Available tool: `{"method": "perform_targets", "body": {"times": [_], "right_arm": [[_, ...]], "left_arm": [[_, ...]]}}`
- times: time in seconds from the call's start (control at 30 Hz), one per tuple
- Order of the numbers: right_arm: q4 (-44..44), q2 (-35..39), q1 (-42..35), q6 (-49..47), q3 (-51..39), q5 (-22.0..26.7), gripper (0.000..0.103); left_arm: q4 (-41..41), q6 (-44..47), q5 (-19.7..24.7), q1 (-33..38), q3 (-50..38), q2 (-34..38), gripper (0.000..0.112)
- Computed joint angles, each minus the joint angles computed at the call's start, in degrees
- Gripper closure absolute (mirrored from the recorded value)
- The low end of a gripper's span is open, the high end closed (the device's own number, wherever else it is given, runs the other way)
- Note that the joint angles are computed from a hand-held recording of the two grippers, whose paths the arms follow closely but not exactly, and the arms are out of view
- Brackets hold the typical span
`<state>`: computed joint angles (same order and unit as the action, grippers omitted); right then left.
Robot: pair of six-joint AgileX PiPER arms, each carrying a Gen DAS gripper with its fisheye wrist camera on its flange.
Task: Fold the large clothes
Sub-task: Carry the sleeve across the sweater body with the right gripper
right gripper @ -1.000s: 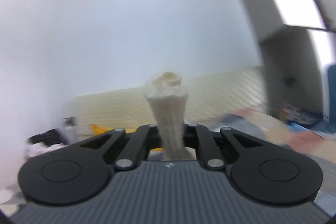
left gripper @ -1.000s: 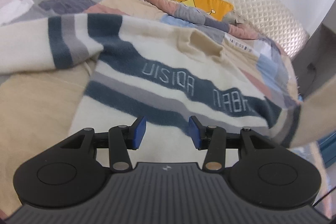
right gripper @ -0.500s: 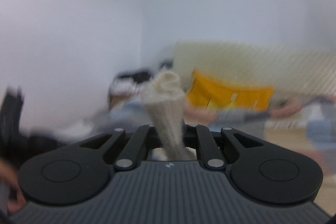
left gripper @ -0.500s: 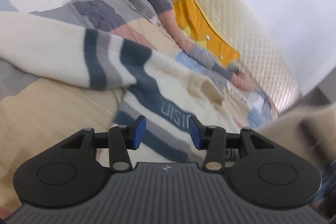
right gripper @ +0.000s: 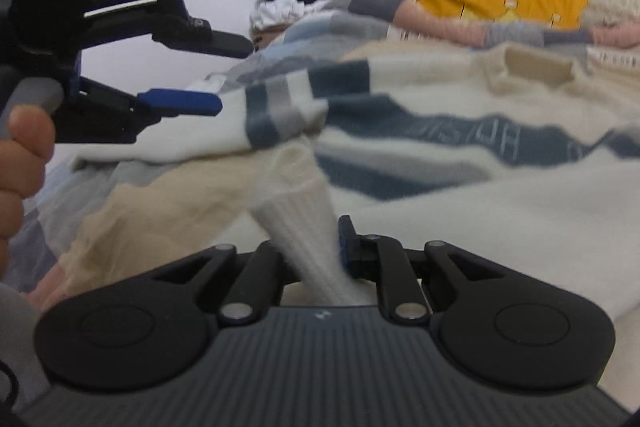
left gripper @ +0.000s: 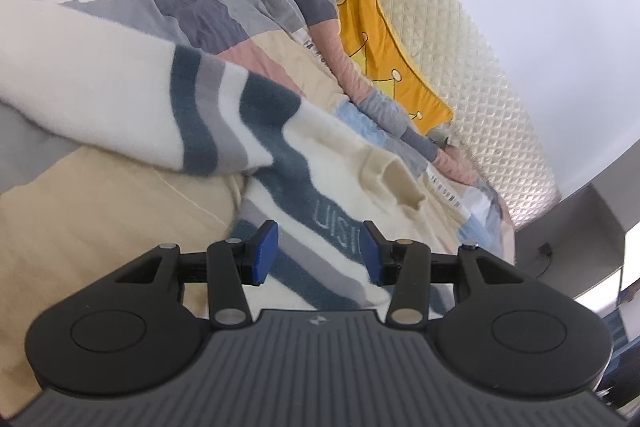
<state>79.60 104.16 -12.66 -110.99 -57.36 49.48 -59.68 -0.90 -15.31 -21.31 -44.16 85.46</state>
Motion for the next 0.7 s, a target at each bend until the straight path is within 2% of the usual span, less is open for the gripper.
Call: {"method": "perform_targets", "body": {"times": [0.07, 0.13, 0.17, 0.2, 0.3, 0.37, 0.43, 0.53, 0.6, 0.7], "right_arm": [[-0.43, -0.8, 0.12, -0.65, 1.12, -0.44, 0.086], [-2.31, -0.1, 0.5, 0.15, -0.7, -0.07, 0.063], [-3.73, -0.75, -0.22, 0.82, -0.65, 1.62, 0.042], [-4.87, -1.26, -1.25, 1.17, -0.77, 3.86, 0.034], [-8.14, -2.83, -4.27, 1.84, -1.31, 8.97, 0.034], [-9.8, -2.98, -6.43, 3.74, -3.03, 12.08, 0.034], [-10.53, -3.45, -8.65, 4.53, -4.21, 14.0, 0.034], [-9.93, -4.18, -12.57, 2.93, -5.08, 15.02, 0.034], [-7.39, -4.55, -14.67, 1.58, -4.73, 12.58, 0.034], [-4.75, -2.46, -16.33, 5.51, -7.24, 9.33, 0.034]], "left_arm": [[2.92, -2.02, 0.49, 0.12, -0.61, 0.95, 0.061], [1.74, 0.64, 0.64, -0.46, -1.71, 1.97, 0.061], [0.36, 2.8, 0.53, -0.93, -2.2, 2.37, 0.061], [0.46, 3.34, 0.13, -1.47, -2.41, 2.58, 0.061], [7.25, -3.24, -4.04, -3.99, -1.07, 1.86, 0.061], [6.42, -1.49, -5.04, -5.73, -1.47, 1.78, 0.061], [1.74, 5.07, -5.43, -8.07, -2.98, 2.28, 0.061], [-10.13, 17.88, -6.5, -11.79, -6.32, 4.31, 0.061], [-16.05, 24.37, -6.68, -13.43, -8.51, 6.18, 0.061], [-26.16, 36.46, -8.41, -15.87, -12.04, 9.23, 0.062]]}}
